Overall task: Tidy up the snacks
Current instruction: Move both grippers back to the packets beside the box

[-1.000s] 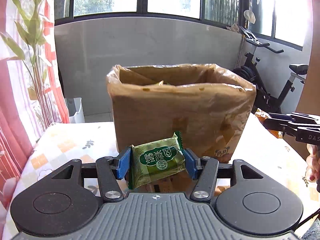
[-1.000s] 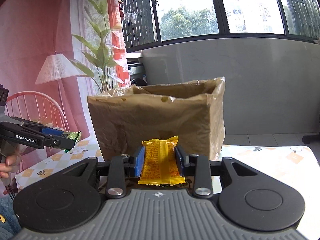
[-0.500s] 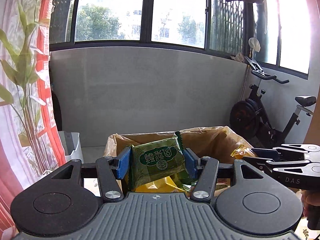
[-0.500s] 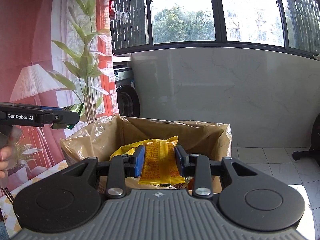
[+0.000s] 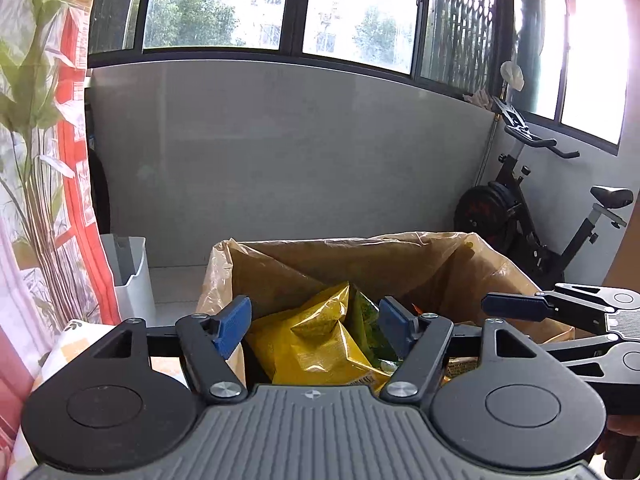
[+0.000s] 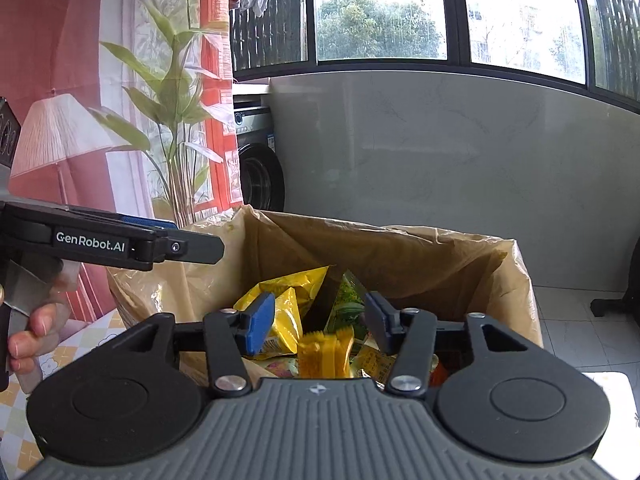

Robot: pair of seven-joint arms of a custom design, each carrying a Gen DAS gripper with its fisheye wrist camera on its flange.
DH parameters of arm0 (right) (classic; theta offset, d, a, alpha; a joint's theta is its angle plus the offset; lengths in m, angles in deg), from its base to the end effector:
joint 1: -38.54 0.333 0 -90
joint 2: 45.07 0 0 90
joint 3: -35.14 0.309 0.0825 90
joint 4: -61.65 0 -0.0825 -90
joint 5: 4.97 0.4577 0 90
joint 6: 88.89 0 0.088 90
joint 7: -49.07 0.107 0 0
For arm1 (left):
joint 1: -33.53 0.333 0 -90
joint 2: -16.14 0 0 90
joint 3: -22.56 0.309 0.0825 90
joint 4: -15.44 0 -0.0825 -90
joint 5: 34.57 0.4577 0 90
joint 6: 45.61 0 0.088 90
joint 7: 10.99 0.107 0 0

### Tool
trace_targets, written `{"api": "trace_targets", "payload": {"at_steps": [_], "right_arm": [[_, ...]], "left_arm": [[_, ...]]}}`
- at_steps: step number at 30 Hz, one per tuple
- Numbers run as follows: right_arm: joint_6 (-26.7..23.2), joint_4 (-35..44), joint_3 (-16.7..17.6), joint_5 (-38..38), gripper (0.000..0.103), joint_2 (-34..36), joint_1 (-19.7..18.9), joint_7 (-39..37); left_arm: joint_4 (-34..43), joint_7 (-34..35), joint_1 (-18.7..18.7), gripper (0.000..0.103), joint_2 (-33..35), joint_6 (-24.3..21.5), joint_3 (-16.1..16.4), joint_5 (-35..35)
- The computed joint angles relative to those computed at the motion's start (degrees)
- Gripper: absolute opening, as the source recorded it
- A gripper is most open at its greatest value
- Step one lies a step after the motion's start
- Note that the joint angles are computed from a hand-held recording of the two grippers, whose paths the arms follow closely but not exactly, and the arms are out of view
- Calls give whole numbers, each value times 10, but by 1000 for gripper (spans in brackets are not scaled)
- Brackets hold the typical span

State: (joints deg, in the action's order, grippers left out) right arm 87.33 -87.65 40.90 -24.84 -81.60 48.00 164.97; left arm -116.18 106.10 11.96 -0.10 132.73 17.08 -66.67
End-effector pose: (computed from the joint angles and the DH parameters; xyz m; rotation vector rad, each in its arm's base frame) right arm 0.4460 0.1539 0.5526 -1.6296 1.3832 -0.8302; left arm 0.5279 -0.2230 0.5495 -1.2694 1.9294 -1.2336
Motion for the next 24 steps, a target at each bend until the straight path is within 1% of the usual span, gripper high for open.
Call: {"api": "trace_targets", "payload": {"at_steps": [1,4,6,8,11,14,16,18,21,22,23,24], "right_arm": [[0,-3,5,1,55,-6,-2,5],[10,-19,12,5,55,-29,-1,18],[15,-29,24,1,55,-46,-5,25],[18,-43,36,-6,55,-66,-10,29],[19,-65,45,-10,55,-94,-4,36],[25,-89,77,-9,59,-125,-21,70],[42,-106,99,-5,59,-142,-33,101],[55,-121,122,-1,59,-158,-45,132],[63,-142,154,2,59,-181,-59,173],[62,-149,166,0,59,-191,-65,184],[63,-160,187,-4,59,-207,-75,197],[63,-170,197,-7,59,-218,-79,208]], "left_arm": [[-7,8,-6,73,-9,5,6,-4],[-39,46,-51,73,-49,24,48,-31],[-72,54,-71,73,-83,42,64,-37],[-106,57,-85,73,-120,47,78,-28],[-150,46,-76,73,-167,41,76,-5],[-187,46,-86,73,-205,37,96,10],[-205,34,-72,72,-219,28,90,17],[-219,17,-49,72,-228,6,79,23],[-235,-6,-19,72,-237,-14,62,29],[-240,-10,-14,72,-240,-16,60,31],[-247,-14,-10,72,-244,-19,59,31],[-252,-17,-8,72,-248,-21,61,32]]}}
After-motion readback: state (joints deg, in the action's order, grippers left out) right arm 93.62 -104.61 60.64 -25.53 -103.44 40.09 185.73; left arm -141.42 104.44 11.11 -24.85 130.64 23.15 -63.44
